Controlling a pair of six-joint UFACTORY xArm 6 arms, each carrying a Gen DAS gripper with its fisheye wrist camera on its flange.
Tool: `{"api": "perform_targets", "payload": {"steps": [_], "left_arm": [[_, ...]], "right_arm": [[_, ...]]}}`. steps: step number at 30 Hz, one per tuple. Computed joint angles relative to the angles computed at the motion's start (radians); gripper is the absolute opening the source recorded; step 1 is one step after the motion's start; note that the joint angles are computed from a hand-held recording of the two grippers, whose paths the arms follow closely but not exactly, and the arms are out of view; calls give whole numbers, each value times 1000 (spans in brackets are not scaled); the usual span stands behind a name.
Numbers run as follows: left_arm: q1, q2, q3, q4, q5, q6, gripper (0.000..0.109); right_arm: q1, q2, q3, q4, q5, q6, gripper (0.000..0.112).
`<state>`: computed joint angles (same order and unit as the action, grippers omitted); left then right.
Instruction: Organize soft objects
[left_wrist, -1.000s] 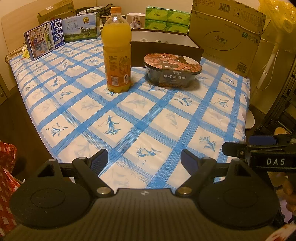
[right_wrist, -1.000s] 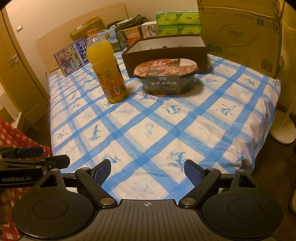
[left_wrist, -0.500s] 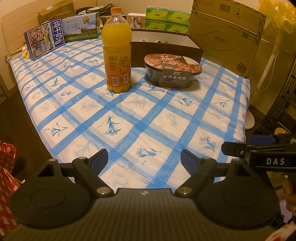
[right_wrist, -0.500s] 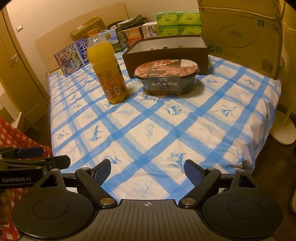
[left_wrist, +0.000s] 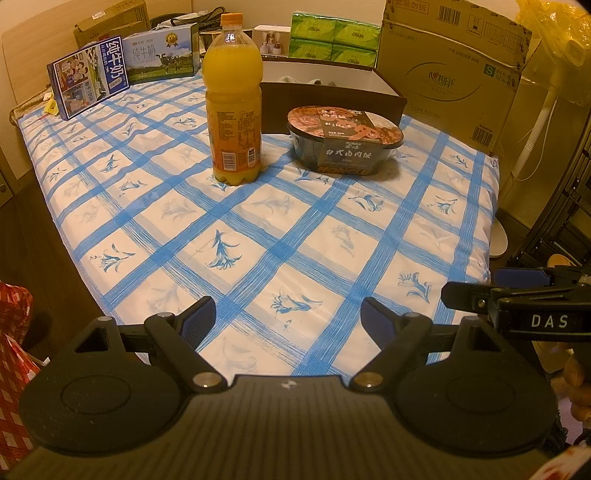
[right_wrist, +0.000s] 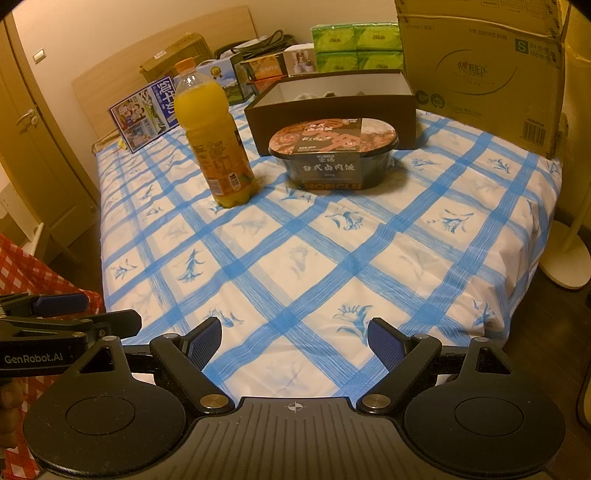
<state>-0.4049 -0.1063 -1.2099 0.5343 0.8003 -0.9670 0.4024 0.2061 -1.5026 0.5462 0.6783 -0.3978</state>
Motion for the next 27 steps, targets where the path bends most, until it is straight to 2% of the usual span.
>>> {"api": "perform_targets", "payload": {"steps": [27], "left_arm": [[11,10,-3,-11,-10,14,84]], "right_arm": [[3,11,-11,-3,0,5,86]]}}
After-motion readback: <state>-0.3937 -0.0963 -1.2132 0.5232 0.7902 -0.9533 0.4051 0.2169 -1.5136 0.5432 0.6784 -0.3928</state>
